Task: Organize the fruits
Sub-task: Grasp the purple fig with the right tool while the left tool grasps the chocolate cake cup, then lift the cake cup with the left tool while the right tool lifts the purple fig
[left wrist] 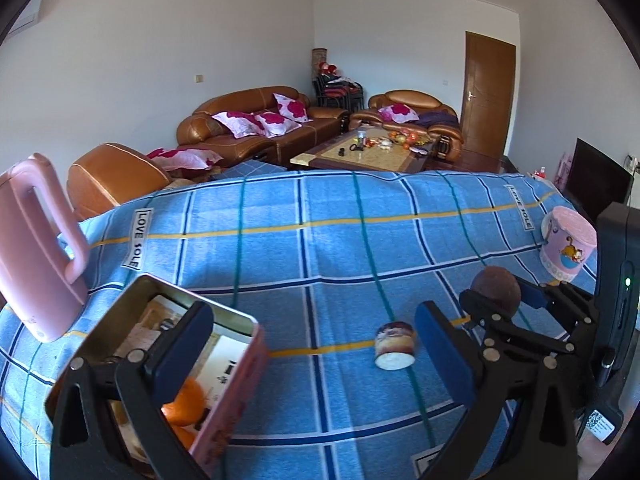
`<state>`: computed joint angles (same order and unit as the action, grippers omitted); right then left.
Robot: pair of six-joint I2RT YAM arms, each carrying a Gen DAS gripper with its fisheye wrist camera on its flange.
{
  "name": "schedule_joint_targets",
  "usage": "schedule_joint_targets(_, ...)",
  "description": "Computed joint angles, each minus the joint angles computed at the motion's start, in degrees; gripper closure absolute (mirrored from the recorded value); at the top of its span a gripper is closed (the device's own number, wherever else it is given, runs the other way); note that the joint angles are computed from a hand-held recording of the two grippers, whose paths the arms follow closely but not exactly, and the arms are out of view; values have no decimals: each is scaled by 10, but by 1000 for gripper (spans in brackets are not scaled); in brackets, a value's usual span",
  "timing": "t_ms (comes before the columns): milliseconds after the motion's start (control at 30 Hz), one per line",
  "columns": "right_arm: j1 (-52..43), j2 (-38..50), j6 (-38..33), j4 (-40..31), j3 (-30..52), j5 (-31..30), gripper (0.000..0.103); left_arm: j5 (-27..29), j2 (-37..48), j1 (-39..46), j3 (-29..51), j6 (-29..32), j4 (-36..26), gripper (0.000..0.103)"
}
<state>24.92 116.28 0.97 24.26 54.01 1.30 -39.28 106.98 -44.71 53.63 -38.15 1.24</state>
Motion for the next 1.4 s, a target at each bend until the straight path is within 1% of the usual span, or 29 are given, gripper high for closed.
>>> schedule_joint_targets(100,-24,4,12,-1,-1,2,53,33,54,2,48,19,-1,10)
schedule_joint_targets(167,-38,3,23,-1,-2,-4,53,58,85,7,75,33,-2,19)
schedule_joint_targets(300,-45,-1,26,7,-10,-3,53,113,129,20,114,53,-5,29)
schedule_joint_targets(333,-43,1,26,5,-9,-2,53,129,135,24,120,55,-6,37)
schedule_joint_targets(400,-42,5,24,2,-6,2,53,153,144,28,123,61,-5,40)
schedule_joint_targets(467,-40,9,25,0,-3,6,53,157,151,27,127,67,-5,42)
schedule_joint_targets(567,-41,10,29,4,-4,4,53,171,151,32,119,75,9,53)
schedule_joint_targets(700,-42,12,33,1,-2,-6,53,195,159,43,122,73,3,64)
schedule_joint_targets(800,-45,14,36,-2,0,-15,53,208,157,51,115,66,10,65)
schedule_joint_targets(833,-46,15,36,-3,0,-19,53,209,156,52,112,66,12,67)
schedule_joint_targets(900,-46,17,36,-7,3,-26,53,211,152,53,104,69,21,67)
schedule_joint_targets(1067,-44,12,35,1,-3,-39,53,194,147,45,92,75,36,68)
schedule_joint_targets(1233,-38,8,33,12,-11,-43,53,185,138,47,77,62,48,68)
schedule_joint_targets(1400,-34,1,29,30,-24,-46,53,151,119,34,50,68,81,68)
